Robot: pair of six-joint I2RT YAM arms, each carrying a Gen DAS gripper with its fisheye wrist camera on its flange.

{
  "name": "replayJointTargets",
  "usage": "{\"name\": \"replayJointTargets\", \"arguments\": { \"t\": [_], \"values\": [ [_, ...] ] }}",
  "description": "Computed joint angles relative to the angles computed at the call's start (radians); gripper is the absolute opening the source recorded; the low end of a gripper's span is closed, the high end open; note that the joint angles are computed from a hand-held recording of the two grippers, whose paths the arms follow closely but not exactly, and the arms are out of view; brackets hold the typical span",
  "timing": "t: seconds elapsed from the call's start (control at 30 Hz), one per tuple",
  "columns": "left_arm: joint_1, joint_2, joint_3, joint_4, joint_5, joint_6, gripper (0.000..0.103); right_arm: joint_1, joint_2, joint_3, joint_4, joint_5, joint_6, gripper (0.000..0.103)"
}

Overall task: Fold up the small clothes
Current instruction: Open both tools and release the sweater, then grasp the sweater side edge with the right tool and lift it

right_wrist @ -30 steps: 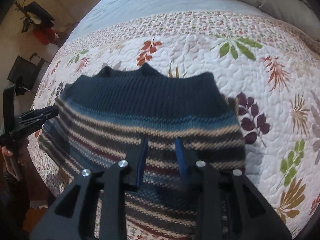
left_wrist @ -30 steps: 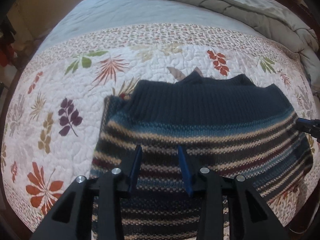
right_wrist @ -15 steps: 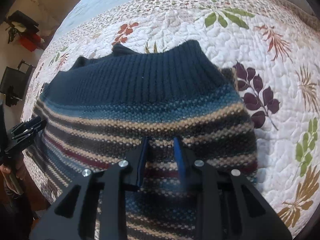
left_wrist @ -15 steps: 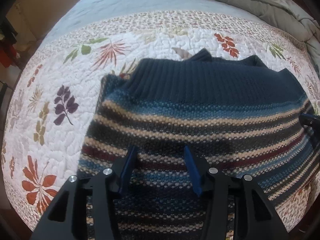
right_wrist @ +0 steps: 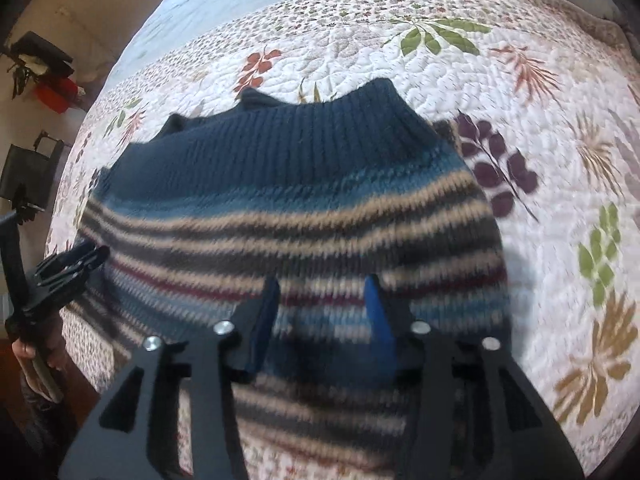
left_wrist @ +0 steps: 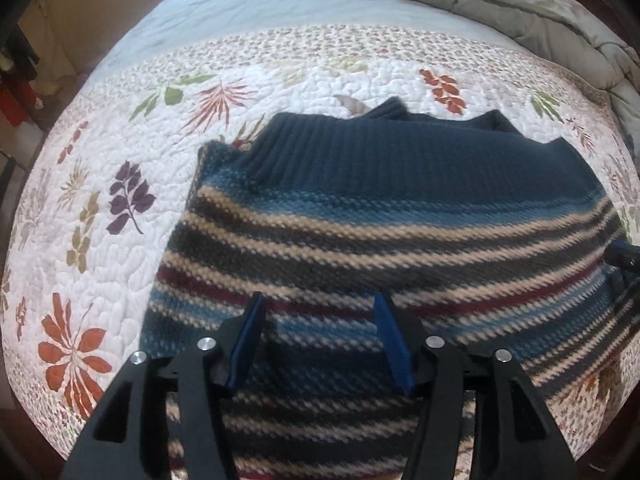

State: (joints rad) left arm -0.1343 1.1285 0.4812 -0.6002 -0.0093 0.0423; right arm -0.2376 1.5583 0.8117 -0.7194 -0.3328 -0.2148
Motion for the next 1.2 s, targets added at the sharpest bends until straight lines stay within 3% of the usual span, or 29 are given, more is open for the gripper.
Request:
{"name": "replayJointTargets", "arguments": {
  "t": [0.13, 0.3, 0.47, 0.73, 0.97, 1.2],
  "values": [
    [-0.071, -0.081, -0.007, -0.051, -0.016, -0.046, 0.07, -0.07, -0.132, -0.049, -0.109, 0.003, -0.043, 0.056],
    [-0.2, -0.154, -0.02, -0.089, -0.062, -0.13, 0.072, -0.217, -0.282, -0.121, -0.239, -0.019, -0.165, 0.062],
    [-0.319, -0.146, -0.022, -0.091, -0.09, -0.21, 0.072, -0.301, -0.344, -0.207, -0.274, 0.038, -0.257, 0.067],
    [-0.343, -0.122, -0.05, -0.075, -0.088, -0.247, 0.074, -0.474, -0.201, -0.203, -0.225, 0.002, -0.326, 0.081],
    [-0.211, -0.139, -0.079, -0.066, -0.05, -0.158, 0.078, -0.599, 0.014, -0.102, -0.132, 0.005, -0.306, 0.084],
    [-0.188, -0.119, -0.072, -0.056, -0.034, -0.148, 0.079, -0.601, 0.119, -0.015, -0.16, -0.056, -0.347, 0.084]
  ]
}}
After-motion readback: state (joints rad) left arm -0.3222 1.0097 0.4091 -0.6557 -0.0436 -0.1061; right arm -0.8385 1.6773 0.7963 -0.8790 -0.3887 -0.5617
